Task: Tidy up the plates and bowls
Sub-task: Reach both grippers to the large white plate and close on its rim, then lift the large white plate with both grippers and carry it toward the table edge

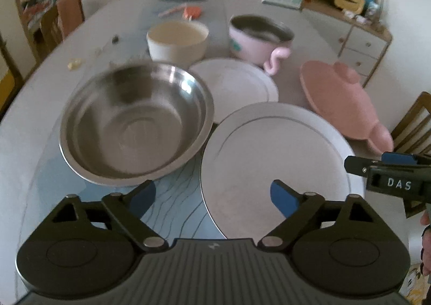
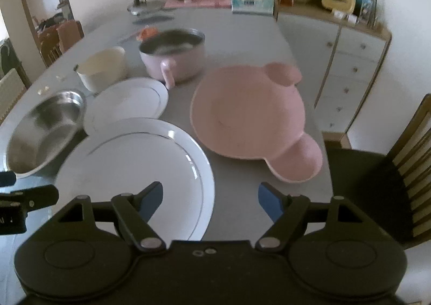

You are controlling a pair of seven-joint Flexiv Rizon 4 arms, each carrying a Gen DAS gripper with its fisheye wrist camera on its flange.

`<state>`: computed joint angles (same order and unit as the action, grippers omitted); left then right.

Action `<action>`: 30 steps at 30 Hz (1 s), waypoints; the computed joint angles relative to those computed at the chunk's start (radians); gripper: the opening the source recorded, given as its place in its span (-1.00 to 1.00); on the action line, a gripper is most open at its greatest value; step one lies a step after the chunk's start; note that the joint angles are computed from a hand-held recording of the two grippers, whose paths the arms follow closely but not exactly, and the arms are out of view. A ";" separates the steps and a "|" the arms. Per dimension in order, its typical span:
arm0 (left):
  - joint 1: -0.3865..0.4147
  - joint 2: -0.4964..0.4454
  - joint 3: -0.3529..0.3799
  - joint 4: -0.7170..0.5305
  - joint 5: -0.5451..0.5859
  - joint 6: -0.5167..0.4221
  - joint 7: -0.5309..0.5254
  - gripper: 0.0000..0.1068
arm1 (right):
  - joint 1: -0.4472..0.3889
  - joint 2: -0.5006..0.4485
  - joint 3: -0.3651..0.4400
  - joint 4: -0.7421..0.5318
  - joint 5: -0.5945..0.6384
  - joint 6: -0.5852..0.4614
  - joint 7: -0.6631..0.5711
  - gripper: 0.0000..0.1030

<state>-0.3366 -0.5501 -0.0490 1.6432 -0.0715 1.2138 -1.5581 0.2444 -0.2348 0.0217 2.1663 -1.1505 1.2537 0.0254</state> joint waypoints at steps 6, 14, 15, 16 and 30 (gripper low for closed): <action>0.000 -0.049 0.000 -0.059 -0.014 -0.055 -0.033 0.47 | -0.025 -0.068 -0.001 -0.027 0.156 0.104 -0.142 0.14; 0.019 -0.072 -0.028 -0.079 -0.062 -0.093 -0.046 0.05 | -0.014 -0.087 -0.003 -0.021 0.382 0.189 -0.309 -0.29; 0.022 -0.073 -0.030 -0.079 -0.069 -0.099 -0.048 0.02 | -0.016 -0.088 0.003 -0.022 0.411 0.189 -0.340 -0.33; 0.022 -0.075 -0.031 -0.083 -0.073 -0.104 -0.051 -0.05 | -0.018 -0.088 0.010 -0.024 0.440 0.189 -0.371 -0.42; 0.013 -0.083 -0.014 -0.106 -0.063 -0.151 -0.085 -0.62 | -0.028 -0.099 0.089 -0.056 0.810 0.184 -0.700 -0.79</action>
